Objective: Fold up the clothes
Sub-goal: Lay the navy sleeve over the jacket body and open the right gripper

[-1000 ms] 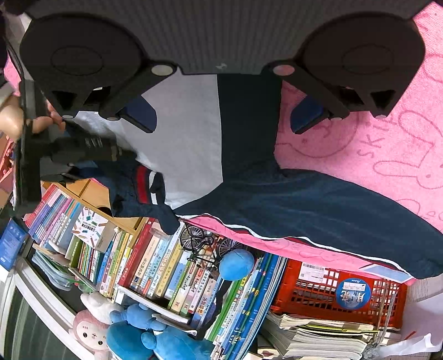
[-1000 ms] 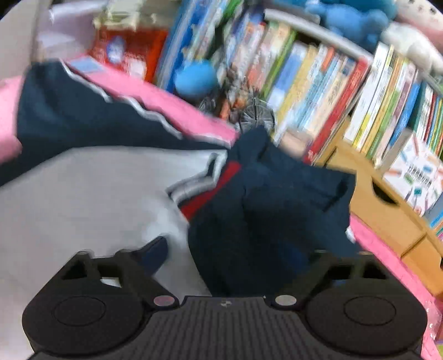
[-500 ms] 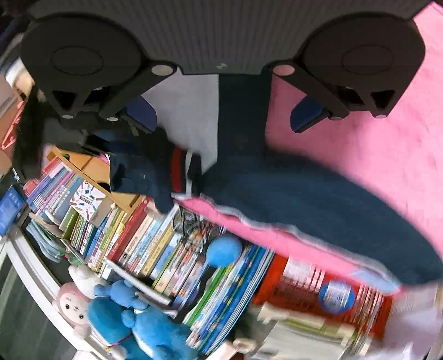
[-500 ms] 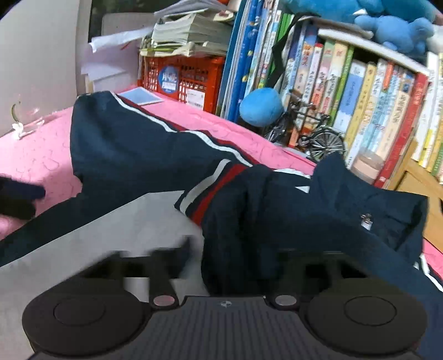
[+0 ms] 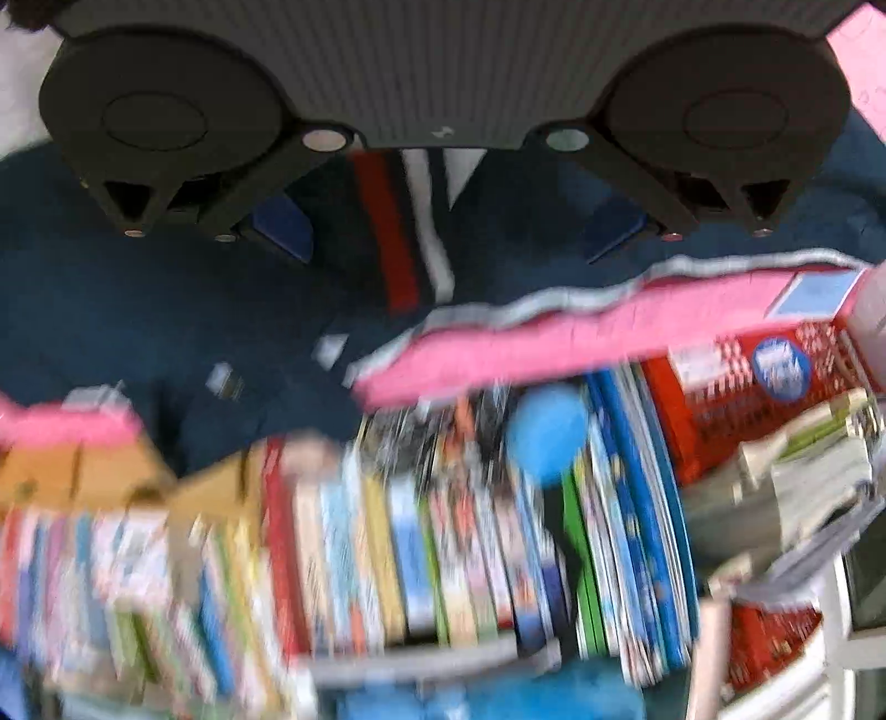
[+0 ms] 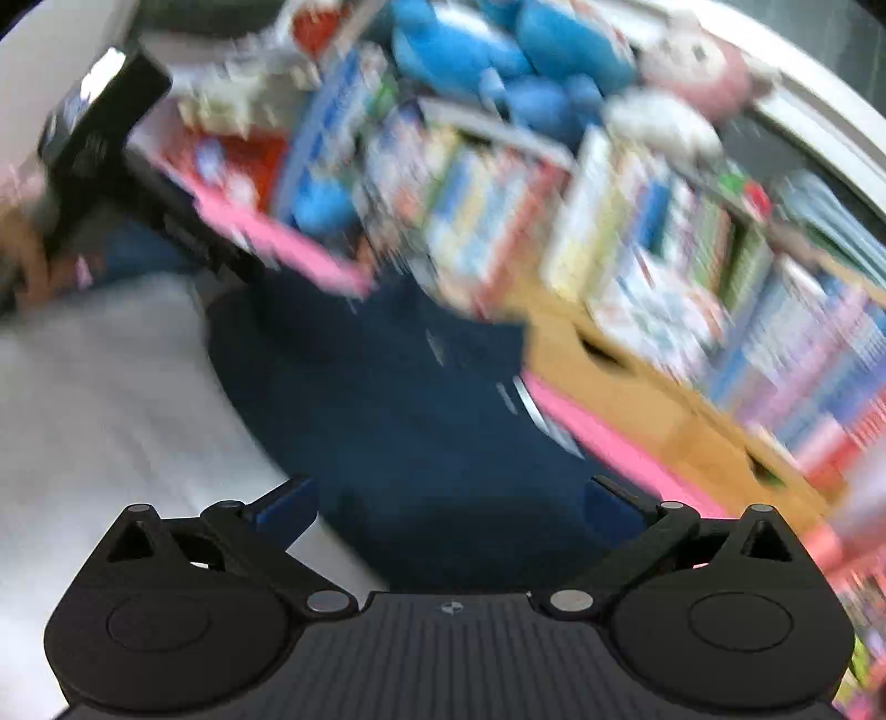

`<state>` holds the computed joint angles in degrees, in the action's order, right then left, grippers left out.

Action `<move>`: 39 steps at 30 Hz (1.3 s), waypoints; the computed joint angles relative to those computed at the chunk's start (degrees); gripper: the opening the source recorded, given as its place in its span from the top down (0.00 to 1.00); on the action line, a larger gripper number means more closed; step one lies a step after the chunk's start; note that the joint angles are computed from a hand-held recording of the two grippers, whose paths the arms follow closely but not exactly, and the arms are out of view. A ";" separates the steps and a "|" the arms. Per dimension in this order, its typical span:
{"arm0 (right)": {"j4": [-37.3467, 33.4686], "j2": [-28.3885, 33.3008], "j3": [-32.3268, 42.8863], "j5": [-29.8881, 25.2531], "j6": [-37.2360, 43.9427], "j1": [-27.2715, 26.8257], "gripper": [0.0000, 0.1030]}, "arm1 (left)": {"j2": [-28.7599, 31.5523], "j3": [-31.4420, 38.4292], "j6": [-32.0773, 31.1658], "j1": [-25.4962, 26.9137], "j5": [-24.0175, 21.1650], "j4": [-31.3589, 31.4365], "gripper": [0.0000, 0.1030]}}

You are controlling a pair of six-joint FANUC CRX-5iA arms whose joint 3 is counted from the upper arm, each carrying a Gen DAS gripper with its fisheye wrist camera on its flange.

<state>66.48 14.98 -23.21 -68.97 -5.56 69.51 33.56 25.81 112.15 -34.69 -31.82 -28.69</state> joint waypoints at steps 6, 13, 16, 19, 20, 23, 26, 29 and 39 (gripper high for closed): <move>-4.26 0.68 -2.27 -4.04 -6.32 0.44 0.00 | -0.06 -3.20 -4.51 2.28 1.67 6.58 0.00; -9.41 1.84 -4.58 -14.58 -12.83 -0.64 0.00 | -0.37 -3.92 -4.57 2.19 2.71 6.27 0.00; -11.60 -3.43 -8.58 -10.42 -21.09 -1.50 0.01 | -0.21 -4.04 -6.12 2.48 3.24 7.67 0.00; -11.31 -0.40 -5.54 -12.68 -17.34 -1.18 0.02 | -0.13 -4.32 -7.57 3.05 3.54 9.86 0.00; -10.07 -0.19 -5.36 -12.02 -16.31 -0.98 0.02 | -0.09 -4.52 -8.40 3.37 3.75 11.19 0.00; -3.69 -1.92 -7.52 -6.91 -17.71 -0.35 0.02 | -0.06 -5.42 -11.10 4.36 4.44 15.52 0.00; -2.67 -2.13 -7.66 -6.43 -16.83 -0.16 0.01 | -0.07 -6.29 -13.36 5.12 5.04 19.10 0.00; -10.86 -0.59 -5.31 -11.33 -14.12 -0.09 0.00 | -0.12 -6.91 -14.71 5.52 5.46 21.24 0.00; -7.60 -9.07 -9.30 -8.36 -27.15 4.35 0.00 | -1.92 -10.69 -21.55 7.03 6.19 29.61 0.00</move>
